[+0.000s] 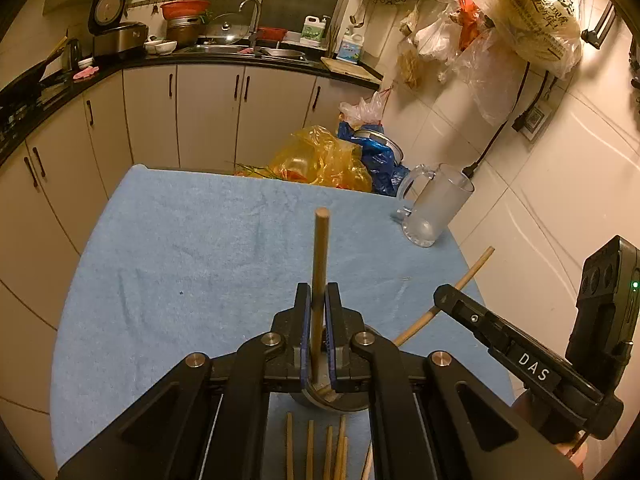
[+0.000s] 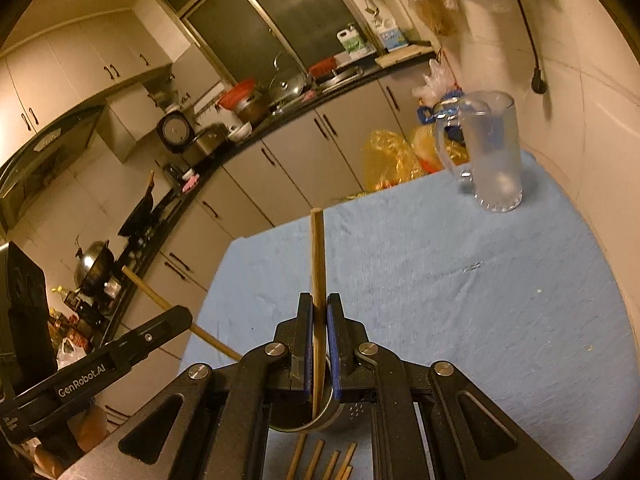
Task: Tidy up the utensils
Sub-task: 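Lower the chopstick into the black cup and open the left tool while the right tool releases its chopstick, then grasp another chopstick with the left tool while the right tool grasps one too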
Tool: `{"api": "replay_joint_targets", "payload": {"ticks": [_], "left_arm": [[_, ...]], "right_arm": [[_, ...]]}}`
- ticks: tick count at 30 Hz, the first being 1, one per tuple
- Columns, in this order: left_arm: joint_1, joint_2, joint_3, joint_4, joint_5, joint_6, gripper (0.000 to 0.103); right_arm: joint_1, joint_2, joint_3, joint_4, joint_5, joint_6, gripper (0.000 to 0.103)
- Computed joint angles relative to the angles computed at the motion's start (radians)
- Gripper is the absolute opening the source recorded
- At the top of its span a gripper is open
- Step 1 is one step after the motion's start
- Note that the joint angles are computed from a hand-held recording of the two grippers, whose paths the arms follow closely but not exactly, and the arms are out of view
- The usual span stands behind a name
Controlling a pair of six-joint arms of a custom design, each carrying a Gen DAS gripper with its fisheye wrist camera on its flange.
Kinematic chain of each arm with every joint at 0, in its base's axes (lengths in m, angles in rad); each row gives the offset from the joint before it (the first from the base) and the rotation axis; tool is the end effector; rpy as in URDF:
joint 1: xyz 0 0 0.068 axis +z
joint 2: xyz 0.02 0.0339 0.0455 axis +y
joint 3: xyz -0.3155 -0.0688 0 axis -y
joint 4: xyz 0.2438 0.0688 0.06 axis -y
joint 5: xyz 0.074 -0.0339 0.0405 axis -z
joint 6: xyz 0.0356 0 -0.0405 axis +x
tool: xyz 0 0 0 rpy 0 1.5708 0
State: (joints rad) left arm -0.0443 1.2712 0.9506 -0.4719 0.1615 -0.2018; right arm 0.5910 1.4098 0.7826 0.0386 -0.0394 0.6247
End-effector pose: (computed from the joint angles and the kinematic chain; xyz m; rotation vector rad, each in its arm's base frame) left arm 0.2533 -0.0170 0.3173 -0.1081 2.3693 -0.3097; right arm 0.2427 0.1645 0.2696 0.0142 2.2545 0.7250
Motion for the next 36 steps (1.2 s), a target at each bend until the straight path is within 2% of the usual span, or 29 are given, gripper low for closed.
{"api": "replay_joint_targets", "payload": {"ticks": [5, 9, 14, 19, 23, 26, 31, 33, 36], "left_arm": [[0.024, -0.028, -0.004, -0.015, 0.025, 0.022, 0.006], [0.031, -0.09, -0.008, -0.047, 0.029, 0.028, 0.013], [0.078, -0.22, -0.038, -0.123, 0.061, 0.068, 0.014], [0.167, -0.365, -0.129, -0.201, 0.133, 0.132, 0.017], [0.234, -0.457, -0.265, -0.245, 0.185, 0.193, 0.017], [0.27, -0.482, -0.377, -0.244, 0.207, 0.229, 0.017], [0.393, -0.494, -0.499, -0.262, 0.247, 0.319, 0.017], [0.456, -0.526, -0.518, -0.3, 0.27, 0.381, 0.017], [0.612, -0.541, -0.518, -0.384, 0.342, 0.539, 0.017]], "right_arm": [[-0.012, -0.038, -0.014, -0.006, 0.0, -0.002, 0.02], [-0.009, -0.132, -0.058, -0.025, 0.008, 0.009, 0.021], [0.009, -0.279, -0.141, -0.071, 0.018, 0.029, 0.022], [0.071, -0.422, -0.271, -0.135, 0.055, 0.056, 0.022], [0.139, -0.485, -0.381, -0.162, 0.085, 0.113, 0.022], [0.204, -0.463, -0.45, -0.157, 0.104, 0.18, 0.022], [0.235, -0.329, -0.503, -0.071, 0.06, 0.255, 0.022], [0.255, -0.272, -0.504, -0.042, 0.077, 0.271, 0.022], [0.273, -0.209, -0.477, -0.043, 0.093, 0.288, 0.022]]}}
